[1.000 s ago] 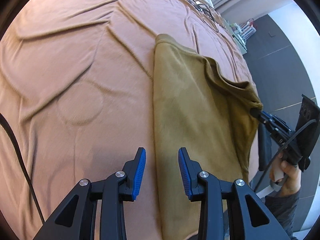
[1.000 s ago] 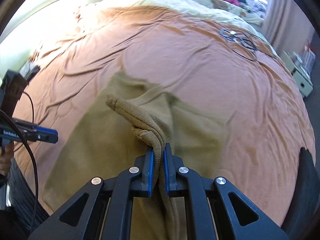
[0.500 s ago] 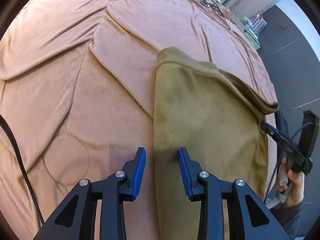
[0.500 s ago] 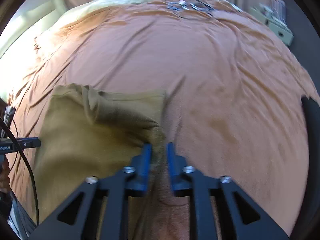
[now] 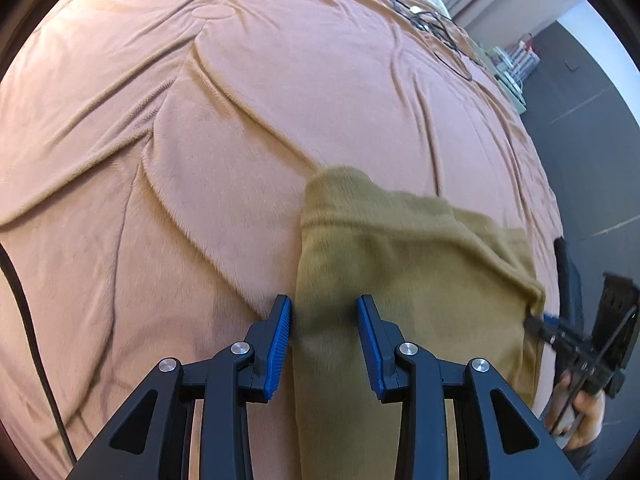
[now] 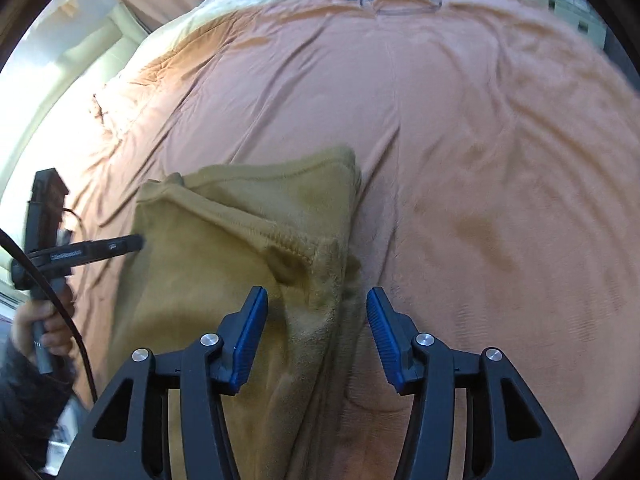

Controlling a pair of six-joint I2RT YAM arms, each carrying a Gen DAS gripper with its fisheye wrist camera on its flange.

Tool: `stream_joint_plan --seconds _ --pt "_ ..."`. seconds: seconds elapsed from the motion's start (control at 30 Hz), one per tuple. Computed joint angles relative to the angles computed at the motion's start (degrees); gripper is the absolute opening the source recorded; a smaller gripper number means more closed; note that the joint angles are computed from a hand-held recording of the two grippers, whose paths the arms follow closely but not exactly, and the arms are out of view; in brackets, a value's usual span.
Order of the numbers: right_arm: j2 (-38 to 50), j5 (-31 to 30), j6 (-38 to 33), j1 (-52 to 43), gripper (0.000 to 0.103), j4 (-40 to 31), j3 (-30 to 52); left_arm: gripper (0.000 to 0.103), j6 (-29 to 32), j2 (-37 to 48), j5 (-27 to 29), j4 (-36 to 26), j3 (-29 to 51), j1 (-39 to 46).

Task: Fold small clothes
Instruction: 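Lower the right tool to the folded shirt and close it on the fold, then lift the folded shirt with the right tool while the left tool grips its corner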

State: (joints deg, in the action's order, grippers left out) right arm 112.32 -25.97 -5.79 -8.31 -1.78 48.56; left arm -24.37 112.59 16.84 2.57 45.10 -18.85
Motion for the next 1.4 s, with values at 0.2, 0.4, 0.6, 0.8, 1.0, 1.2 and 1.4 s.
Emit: stream_joint_plan --seconds 0.2,0.4,0.6,0.8,1.0,1.2,1.4 --pt "8.9 -8.5 -2.0 -4.1 0.049 -5.8 9.8 0.034 -0.8 2.8 3.2 2.2 2.0 2.7" --pt "14.2 -10.6 -1.0 -5.6 0.025 -6.4 15.2 0.017 -3.2 5.3 4.2 5.2 3.2 4.5" --pt "15.7 -14.3 0.9 -8.6 0.025 -4.6 14.1 0.020 -2.7 4.4 8.4 5.6 1.2 6.5" --pt "14.8 -15.2 -4.0 -10.0 0.037 -11.7 15.2 0.021 1.1 3.1 13.3 1.7 -0.4 8.9" --pt "15.6 -14.3 -8.3 -9.1 0.043 -17.3 18.6 0.021 2.1 4.9 14.8 1.9 0.8 8.7" --pt "18.1 -15.1 -3.1 -6.9 0.043 -11.8 20.1 0.020 2.0 7.2 12.8 2.7 3.9 6.8" --pt "15.5 -9.7 -0.1 -3.5 0.011 -7.5 17.8 0.007 2.0 0.9 11.3 4.2 -0.4 6.0"
